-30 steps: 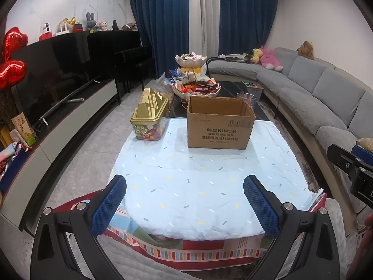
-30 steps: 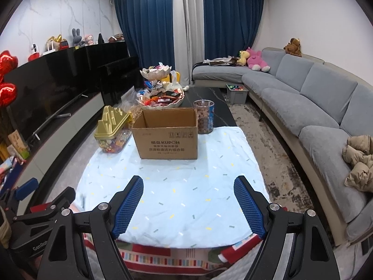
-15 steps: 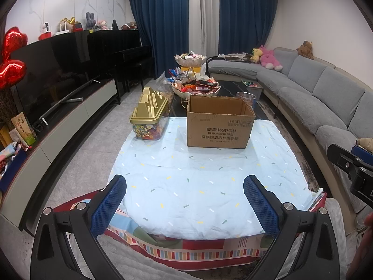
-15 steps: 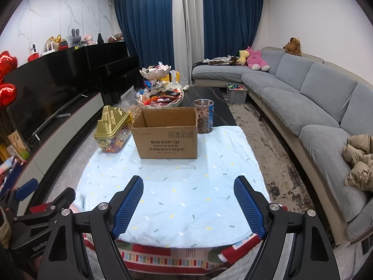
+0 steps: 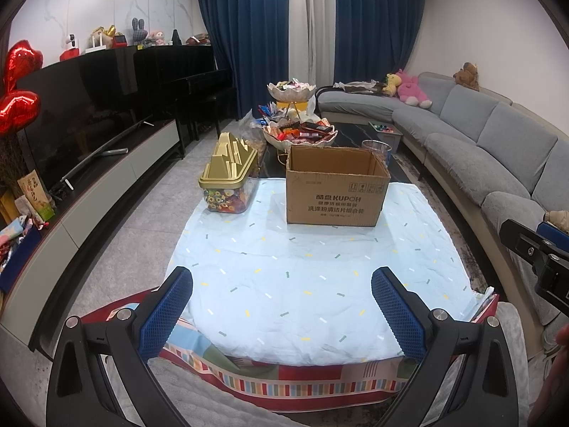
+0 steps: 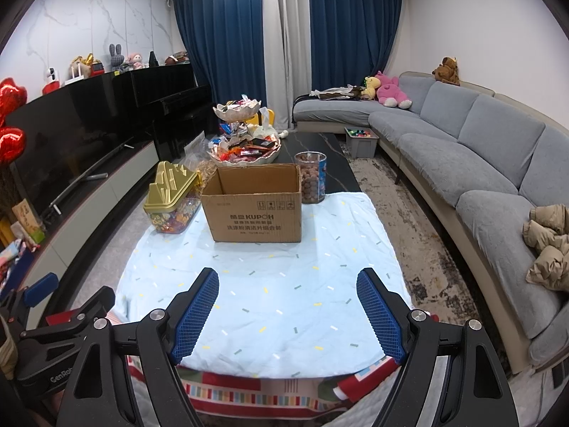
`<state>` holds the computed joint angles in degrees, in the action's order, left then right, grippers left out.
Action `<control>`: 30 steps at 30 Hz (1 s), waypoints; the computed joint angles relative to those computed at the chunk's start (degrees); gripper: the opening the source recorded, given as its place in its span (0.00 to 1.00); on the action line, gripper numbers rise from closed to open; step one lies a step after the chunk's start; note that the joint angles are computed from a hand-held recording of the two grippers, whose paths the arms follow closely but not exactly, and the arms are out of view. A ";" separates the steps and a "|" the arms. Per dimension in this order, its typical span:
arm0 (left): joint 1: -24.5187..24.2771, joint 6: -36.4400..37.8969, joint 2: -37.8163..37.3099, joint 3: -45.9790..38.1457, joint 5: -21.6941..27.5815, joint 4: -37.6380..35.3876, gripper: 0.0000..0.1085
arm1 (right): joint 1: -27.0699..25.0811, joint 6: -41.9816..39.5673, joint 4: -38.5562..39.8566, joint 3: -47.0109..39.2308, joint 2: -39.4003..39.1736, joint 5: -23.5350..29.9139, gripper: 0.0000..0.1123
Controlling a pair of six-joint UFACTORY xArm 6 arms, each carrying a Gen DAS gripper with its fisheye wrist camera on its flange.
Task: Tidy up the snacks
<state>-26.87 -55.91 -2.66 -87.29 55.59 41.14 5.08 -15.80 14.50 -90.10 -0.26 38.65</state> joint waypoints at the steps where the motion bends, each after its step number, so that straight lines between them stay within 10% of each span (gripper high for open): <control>1: -0.05 -0.10 0.12 -0.12 0.08 0.04 0.94 | -0.02 0.03 -0.04 -0.01 -0.02 0.05 0.72; 30: -0.30 0.32 0.46 0.03 0.00 -1.44 0.94 | -0.12 0.02 0.06 0.51 -0.09 -0.08 0.72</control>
<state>-27.17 -55.59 -2.20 -87.27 55.60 39.70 4.96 -15.78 14.56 -89.58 -0.35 38.56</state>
